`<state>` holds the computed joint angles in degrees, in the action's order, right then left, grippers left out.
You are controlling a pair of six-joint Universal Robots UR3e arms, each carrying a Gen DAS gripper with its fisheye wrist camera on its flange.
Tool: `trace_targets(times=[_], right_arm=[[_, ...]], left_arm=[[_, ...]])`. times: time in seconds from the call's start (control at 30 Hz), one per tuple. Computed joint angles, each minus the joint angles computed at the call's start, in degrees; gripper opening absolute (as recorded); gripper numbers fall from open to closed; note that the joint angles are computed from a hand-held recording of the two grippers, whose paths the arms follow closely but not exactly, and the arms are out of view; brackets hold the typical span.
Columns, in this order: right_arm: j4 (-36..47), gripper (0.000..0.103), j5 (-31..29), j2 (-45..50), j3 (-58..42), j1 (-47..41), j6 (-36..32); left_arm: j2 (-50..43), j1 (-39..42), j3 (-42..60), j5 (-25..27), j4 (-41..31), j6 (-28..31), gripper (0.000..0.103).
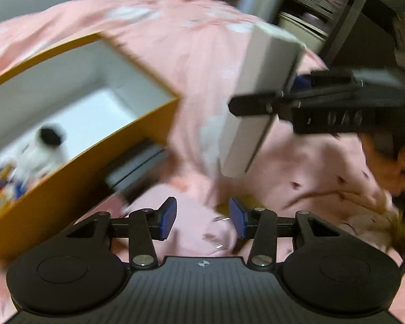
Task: Organize objects
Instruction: 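Lift the white case upright with the right tool, then grasp the gold cube box with the left tool while the right tool holds the white case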
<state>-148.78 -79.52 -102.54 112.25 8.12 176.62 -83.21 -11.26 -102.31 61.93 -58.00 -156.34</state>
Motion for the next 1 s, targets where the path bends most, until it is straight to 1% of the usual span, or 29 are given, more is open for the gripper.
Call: trace_targets(times=[0.03, 0.07, 0.1, 0.17, 0.23, 0.33, 0.47, 0.63, 0.8, 1.0], right_arm=[[2.1, 0.058, 1.1, -2.2, 0.0, -1.4, -0.8], [4.0, 0.058, 1.8, -3.9, 0.0, -2.4, -1.2], [5.8, 0.058, 2.5, -5.5, 0.0, -3.4, -1.6], [9.1, 0.058, 4.0, -8.7, 0.6, -5.4, -2.5], [11.3, 0.058, 4.3, -11.0, 1.0, -6.5, -2.7], [12.2, 0.058, 4.1, -13.4, 2.7, -8.1, -2.7], [15.9, 0.058, 8.2, -18.5, 5.4, -13.7, -3.0], [17.1, 0.058, 10.8, -21.4, 8.0, -17.0, -3.5], [18.2, 0.058, 13.3, -23.2, 9.6, -19.7, -4.1], [19.3, 0.057, 14.8, -23.9, 10.4, -21.5, -4.8]], left_arm=[[-1.4, -0.8, 2.1, -0.6, -1.8, 3.7, 0.053], [-3.7, -2.2, 5.6, -0.2, -4.8, 7.1, 0.053], [-6.0, -3.6, 8.7, 0.8, -6.8, 8.8, 0.053], [-10.2, -6.9, 13.7, 3.9, -8.7, 10.0, 0.053], [-15.3, -9.8, 20.0, 6.8, -12.0, 8.3, 0.053], [-21.4, -12.8, 27.3, 8.1, -16.4, 6.0, 0.053], [-27.8, -15.2, 34.4, 8.3, -21.1, 2.3, 0.054], [-33.2, -16.9, 39.7, 10.5, -24.9, -1.8, 0.060], [-37.2, -18.4, 45.0, 12.8, -28.9, -2.1, 0.068], [-39.6, -20.6, 46.1, 15.9, -27.6, -3.2, 0.074]])
